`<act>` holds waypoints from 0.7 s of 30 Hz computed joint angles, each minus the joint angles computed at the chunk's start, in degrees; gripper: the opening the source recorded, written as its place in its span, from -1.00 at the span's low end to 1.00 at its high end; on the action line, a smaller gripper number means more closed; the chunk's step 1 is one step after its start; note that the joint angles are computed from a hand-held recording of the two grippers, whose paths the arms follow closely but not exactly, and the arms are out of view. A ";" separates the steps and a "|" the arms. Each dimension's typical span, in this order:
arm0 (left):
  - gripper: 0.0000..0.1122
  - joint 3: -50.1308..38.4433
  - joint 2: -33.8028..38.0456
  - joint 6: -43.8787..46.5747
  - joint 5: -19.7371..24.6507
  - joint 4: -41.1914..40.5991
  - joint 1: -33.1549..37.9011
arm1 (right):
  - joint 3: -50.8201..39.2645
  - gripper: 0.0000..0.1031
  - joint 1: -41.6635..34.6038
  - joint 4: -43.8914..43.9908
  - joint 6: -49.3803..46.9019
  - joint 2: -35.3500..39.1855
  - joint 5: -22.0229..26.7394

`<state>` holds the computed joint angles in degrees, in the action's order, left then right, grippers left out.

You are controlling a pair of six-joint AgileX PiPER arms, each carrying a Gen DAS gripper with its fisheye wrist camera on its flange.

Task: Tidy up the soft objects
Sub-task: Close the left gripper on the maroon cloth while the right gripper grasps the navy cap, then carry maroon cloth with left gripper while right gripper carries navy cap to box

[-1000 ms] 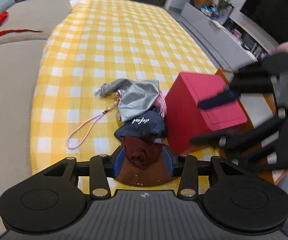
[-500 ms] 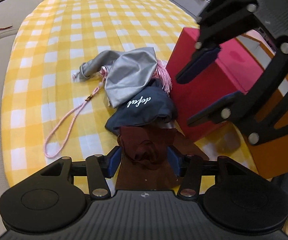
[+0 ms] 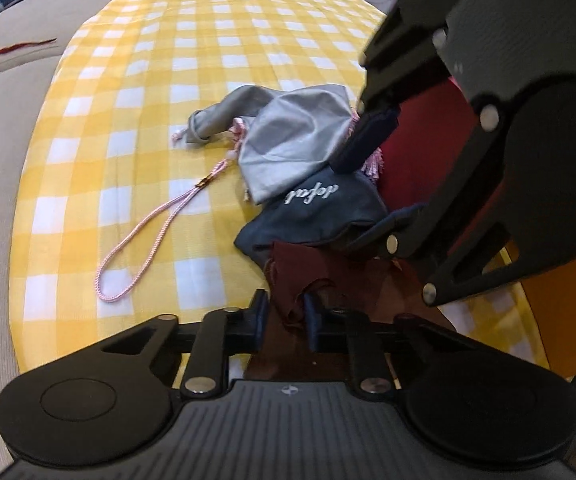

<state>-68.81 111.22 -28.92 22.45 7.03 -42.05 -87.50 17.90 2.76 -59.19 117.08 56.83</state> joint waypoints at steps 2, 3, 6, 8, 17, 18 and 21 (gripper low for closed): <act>-0.95 1.09 -0.72 -0.81 -0.55 -0.60 0.45 | 0.57 -0.56 0.47 -1.11 1.22 0.01 -0.58; -0.95 1.80 -1.34 -0.51 -0.76 -1.69 0.74 | 0.73 -0.60 0.61 -1.55 1.86 -0.02 -0.66; -0.97 3.28 -3.19 -3.19 -0.51 0.05 0.44 | 0.88 -0.80 -0.24 -0.15 1.78 -0.58 -0.67; -0.97 4.19 -4.85 -5.74 -0.23 1.91 -0.16 | 1.28 -0.81 -0.74 1.02 1.14 -1.80 -0.38; -0.97 3.33 -10.74 -14.03 7.34 8.16 -3.61 | -0.12 -0.82 -3.39 7.33 -0.11 -9.05 6.47; -0.97 3.29 -11.52 -15.39 8.28 9.44 -4.14 | -0.46 -0.82 -3.69 7.93 0.15 -9.84 7.33; -0.97 3.71 -14.08 -18.38 10.23 11.78 -5.09 | -0.20 -0.82 -4.24 8.98 -0.16 -12.77 8.43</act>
<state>-65.10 97.14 -47.30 32.68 18.81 -47.14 -87.70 13.66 11.74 -59.35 104.31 65.26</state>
